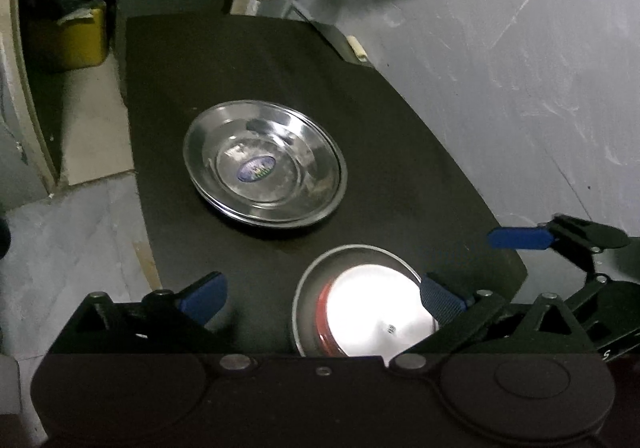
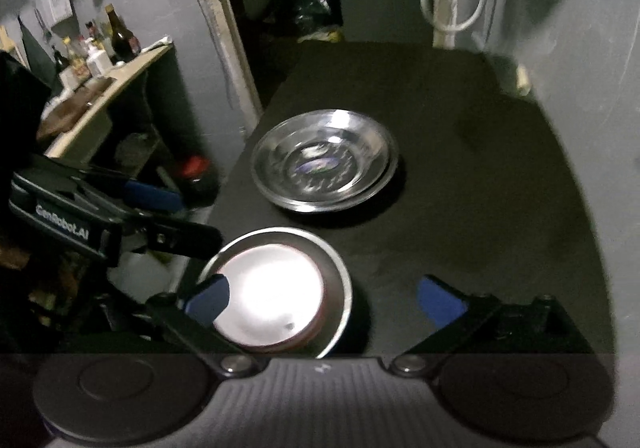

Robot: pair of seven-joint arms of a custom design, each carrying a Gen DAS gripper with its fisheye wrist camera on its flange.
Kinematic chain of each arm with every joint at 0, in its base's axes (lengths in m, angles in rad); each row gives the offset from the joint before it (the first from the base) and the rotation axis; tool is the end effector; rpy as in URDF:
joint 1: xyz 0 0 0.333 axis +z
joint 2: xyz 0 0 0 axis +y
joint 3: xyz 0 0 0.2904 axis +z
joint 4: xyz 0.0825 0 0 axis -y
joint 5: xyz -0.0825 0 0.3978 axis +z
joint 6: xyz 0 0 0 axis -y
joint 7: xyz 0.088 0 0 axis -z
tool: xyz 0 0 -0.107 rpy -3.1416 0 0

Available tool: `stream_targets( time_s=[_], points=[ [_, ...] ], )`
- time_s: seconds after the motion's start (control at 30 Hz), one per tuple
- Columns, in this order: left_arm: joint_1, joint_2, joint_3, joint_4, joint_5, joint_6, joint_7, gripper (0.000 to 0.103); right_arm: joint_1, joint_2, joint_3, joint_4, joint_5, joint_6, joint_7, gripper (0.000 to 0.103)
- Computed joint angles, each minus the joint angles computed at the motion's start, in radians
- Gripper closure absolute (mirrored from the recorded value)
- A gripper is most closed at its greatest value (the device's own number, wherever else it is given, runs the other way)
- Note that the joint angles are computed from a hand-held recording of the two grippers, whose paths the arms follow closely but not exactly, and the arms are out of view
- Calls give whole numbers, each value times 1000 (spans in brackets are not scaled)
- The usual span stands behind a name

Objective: Organize plates and bowls
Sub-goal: 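Open both tools and release the white bowl inside the steel bowl, then close both tools on the rim of the steel mixing bowl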

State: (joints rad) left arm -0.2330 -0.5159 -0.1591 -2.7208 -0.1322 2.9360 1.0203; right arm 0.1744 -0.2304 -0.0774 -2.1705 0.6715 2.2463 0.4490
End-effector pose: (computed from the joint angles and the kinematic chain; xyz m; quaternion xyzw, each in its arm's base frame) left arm 0.4055 -0.1574 0.4337 -0.7432 0.5665 -0.3372 0.1144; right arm 0.5292 0.0675 0.4981 -0.8875 0.3252 -0.0574 0.3212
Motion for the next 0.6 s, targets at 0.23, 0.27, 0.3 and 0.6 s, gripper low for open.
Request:
stream_targets(
  time_s=[0.23,0.27,0.3,0.6],
  points=[
    [42,-9,-33,-1,28,-26,-66,1,5,-6,21,-33,-87,139,63,0],
    [42,-8,-32,0,31,-31,-70,1,3,1,24,-28,-108,141,84,0],
    [46,-7,-34,1,36,-35,-76,1,1,12,25,-20,-127,143,102,0],
    [69,-1,-41,14,77,-87,-121,1,-14,67,28,31,-203,108,181,0]
  ],
)
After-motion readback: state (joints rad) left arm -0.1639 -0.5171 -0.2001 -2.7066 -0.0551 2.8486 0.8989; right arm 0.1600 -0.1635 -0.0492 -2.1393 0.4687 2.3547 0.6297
